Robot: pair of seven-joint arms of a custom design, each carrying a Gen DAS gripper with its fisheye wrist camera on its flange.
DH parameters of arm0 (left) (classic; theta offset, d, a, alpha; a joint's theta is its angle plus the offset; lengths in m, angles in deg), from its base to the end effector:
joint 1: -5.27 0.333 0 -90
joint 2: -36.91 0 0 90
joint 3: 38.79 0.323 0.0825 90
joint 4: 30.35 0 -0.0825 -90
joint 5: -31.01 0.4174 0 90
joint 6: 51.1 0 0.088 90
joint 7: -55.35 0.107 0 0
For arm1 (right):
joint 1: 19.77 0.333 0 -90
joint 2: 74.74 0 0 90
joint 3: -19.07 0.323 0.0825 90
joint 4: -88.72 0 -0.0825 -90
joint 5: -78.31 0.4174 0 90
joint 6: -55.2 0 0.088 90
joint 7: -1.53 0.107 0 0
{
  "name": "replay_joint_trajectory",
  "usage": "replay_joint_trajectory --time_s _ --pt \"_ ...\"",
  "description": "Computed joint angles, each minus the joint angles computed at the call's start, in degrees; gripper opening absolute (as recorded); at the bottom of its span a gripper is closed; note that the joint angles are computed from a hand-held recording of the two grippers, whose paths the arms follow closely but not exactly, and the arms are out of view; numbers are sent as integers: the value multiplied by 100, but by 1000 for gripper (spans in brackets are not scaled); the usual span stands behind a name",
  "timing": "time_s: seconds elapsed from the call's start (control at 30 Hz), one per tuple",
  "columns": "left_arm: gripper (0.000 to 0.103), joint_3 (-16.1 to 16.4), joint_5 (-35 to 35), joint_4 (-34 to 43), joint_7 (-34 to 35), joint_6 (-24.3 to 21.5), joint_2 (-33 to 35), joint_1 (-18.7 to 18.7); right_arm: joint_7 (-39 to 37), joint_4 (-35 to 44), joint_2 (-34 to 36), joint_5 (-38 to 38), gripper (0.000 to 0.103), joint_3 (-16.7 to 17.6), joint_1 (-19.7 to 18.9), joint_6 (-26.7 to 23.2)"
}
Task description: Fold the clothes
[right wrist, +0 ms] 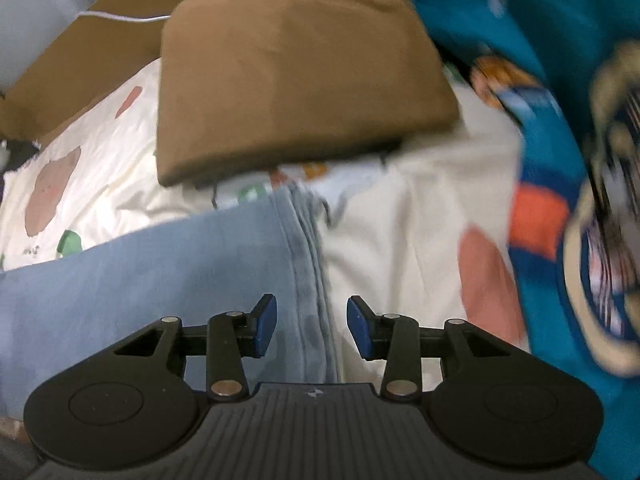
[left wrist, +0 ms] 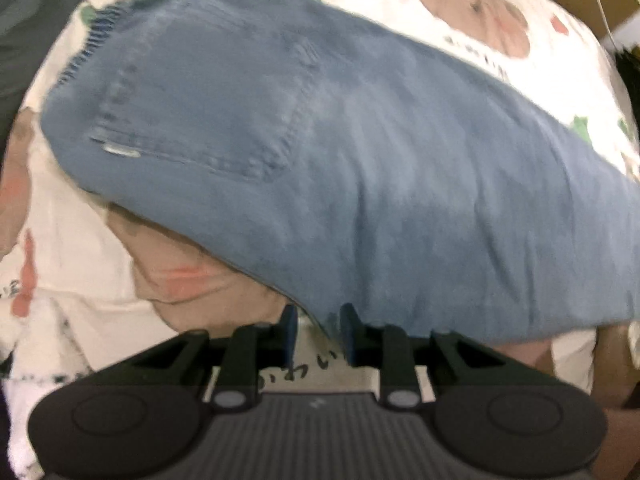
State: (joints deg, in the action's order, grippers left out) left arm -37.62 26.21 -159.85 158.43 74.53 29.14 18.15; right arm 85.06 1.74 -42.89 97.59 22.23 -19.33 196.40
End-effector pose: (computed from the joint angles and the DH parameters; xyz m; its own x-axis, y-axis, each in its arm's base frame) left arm 0.5164 0.1263 0.4142 0.0609 -0.9965 0.0570 -0.9946 -0.0654 -0.0811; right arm 0.7669 0.0403 0.3698 -0.0038 -0.9609 -0.2769 -0.9230 0.1100 -0.3688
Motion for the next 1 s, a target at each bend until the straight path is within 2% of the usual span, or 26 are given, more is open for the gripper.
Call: replay_joint_trajectory --time_s 0.27,0.43,0.57,0.8,1.0 --pt "25 -109 498 639 -480 -376 44 -42 320 -1632 -868 1243 46 179 -259 637" --pt "26 -164 865 895 -742 -527 -21 -89 467 -2148 -1074 1749 49 227 -201 983" --pt "27 -206 1067 978 -944 -492 -83 -143 186 -2378 -1105 2381 52 377 -286 1273" --pt "28 -228 1308 958 -1154 -652 -300 -181 -713 -2434 -930 3983 56 734 -514 1705" --pt "28 -224 1536 870 -1232 -758 -426 -163 -1589 -2540 -1178 4974 57 753 -494 1786"
